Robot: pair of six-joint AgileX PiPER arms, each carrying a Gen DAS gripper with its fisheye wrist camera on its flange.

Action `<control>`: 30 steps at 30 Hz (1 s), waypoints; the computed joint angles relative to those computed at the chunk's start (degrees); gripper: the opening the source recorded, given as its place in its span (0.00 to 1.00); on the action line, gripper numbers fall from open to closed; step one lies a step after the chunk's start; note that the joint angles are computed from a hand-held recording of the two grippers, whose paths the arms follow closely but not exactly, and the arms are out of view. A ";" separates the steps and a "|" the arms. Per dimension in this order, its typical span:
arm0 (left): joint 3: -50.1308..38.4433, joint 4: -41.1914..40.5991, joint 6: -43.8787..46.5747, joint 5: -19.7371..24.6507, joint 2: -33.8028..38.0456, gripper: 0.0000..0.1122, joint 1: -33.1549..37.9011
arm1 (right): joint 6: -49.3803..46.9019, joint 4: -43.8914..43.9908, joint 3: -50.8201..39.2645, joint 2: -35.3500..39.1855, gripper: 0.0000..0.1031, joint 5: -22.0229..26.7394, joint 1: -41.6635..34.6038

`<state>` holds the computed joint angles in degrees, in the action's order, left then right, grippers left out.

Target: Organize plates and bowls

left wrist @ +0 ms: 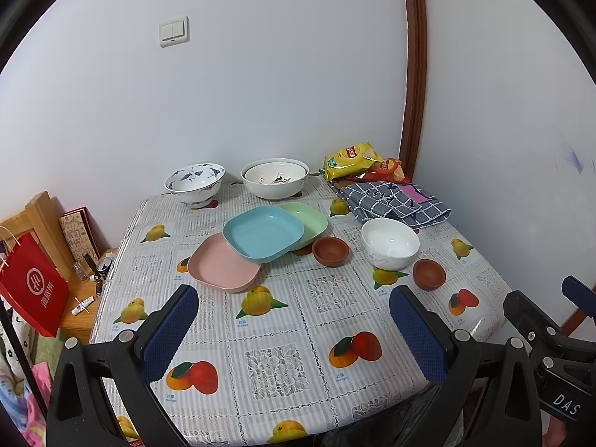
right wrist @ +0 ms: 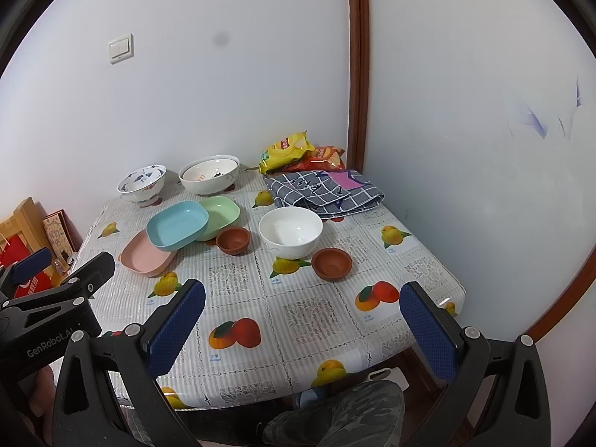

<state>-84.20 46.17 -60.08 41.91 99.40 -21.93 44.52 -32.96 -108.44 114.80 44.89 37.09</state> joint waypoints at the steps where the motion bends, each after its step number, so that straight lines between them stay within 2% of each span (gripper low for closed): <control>1: -0.04 0.04 0.01 0.00 0.00 0.92 0.00 | 0.19 -0.13 -0.06 0.02 0.99 0.13 0.10; 16: -1.86 -2.69 2.85 -2.16 2.29 0.92 2.08 | -0.68 0.13 -3.35 2.23 0.99 2.16 -0.04; 22: -5.61 -7.45 7.84 -2.71 5.20 0.92 4.58 | -3.18 3.12 -10.12 6.59 0.99 5.79 -0.73; 24: -6.75 -8.72 9.04 -2.99 6.11 0.92 5.31 | -4.72 4.55 -14.93 9.35 0.99 8.85 -1.12; 30: -12.18 -15.09 16.32 -2.58 10.03 0.92 9.03 | -8.92 8.09 -24.08 15.22 1.00 11.72 -2.47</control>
<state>-96.38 31.07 -43.77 39.33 109.43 -12.90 35.61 -24.87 -132.52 130.02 56.61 34.63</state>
